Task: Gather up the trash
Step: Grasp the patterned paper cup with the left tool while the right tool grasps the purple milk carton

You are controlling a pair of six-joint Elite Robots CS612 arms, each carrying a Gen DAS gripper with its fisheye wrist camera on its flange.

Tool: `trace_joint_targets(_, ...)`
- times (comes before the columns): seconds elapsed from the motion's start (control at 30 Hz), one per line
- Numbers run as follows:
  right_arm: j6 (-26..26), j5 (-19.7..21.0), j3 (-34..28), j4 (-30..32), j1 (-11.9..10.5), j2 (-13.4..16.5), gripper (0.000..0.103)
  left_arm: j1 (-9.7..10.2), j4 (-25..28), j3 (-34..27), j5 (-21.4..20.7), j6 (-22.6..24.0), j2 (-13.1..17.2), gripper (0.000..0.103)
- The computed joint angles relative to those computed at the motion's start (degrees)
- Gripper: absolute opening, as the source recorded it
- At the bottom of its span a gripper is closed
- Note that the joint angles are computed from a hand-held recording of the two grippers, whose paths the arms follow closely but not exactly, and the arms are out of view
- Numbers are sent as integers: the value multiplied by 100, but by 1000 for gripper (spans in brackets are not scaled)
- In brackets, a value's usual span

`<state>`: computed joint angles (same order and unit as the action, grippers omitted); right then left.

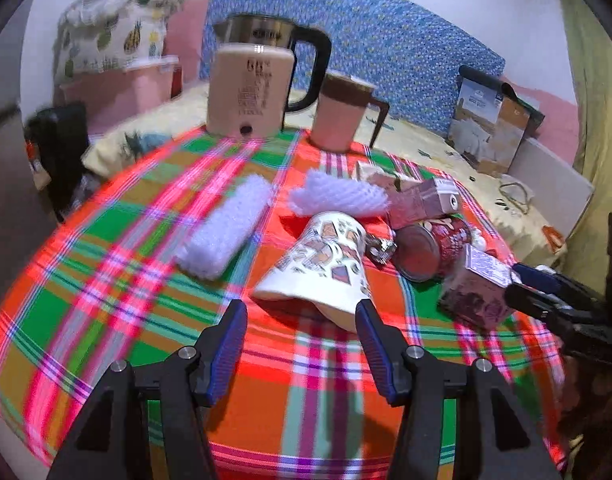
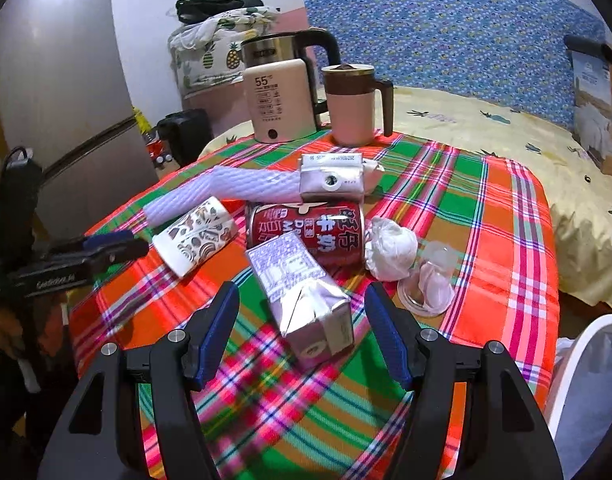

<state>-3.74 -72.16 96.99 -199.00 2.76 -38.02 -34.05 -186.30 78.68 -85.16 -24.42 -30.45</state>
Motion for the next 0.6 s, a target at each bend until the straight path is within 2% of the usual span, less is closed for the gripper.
trace_joint_targets(0.07,-16,-95,-66,93,29,23,67,85,66,-88,-592,-327,61,56)
trace_joint_targets(0.13,10,-31,-117,224,28,41,67,121,51,-150,-838,-509,115,56)
trace_joint_targets(0.2,95,14,-99,222,22,40,66,122,-3,-198,-897,-620,158,56)
trace_joint_targets(0.3,245,72,-97,223,5,47,51,147,-26,-347,-1045,-830,253,56)
trace_joint_targets(0.4,294,-16,-88,229,23,34,44,142,9,-483,-935,-962,321,56)
trace_joint_targets(0.43,281,-40,-78,228,34,25,40,140,7,-519,-899,-1007,340,53)
trace_joint_targets(0.47,271,-53,-67,227,43,18,40,143,-9,-564,-908,-1046,363,49)
trace_joint_targets(0.53,279,-96,-42,212,64,7,40,132,24,-608,-844,-1027,374,33)
trace_joint_targets(0.6,329,-114,-17,180,69,2,39,109,64,-645,-763,-971,380,27)
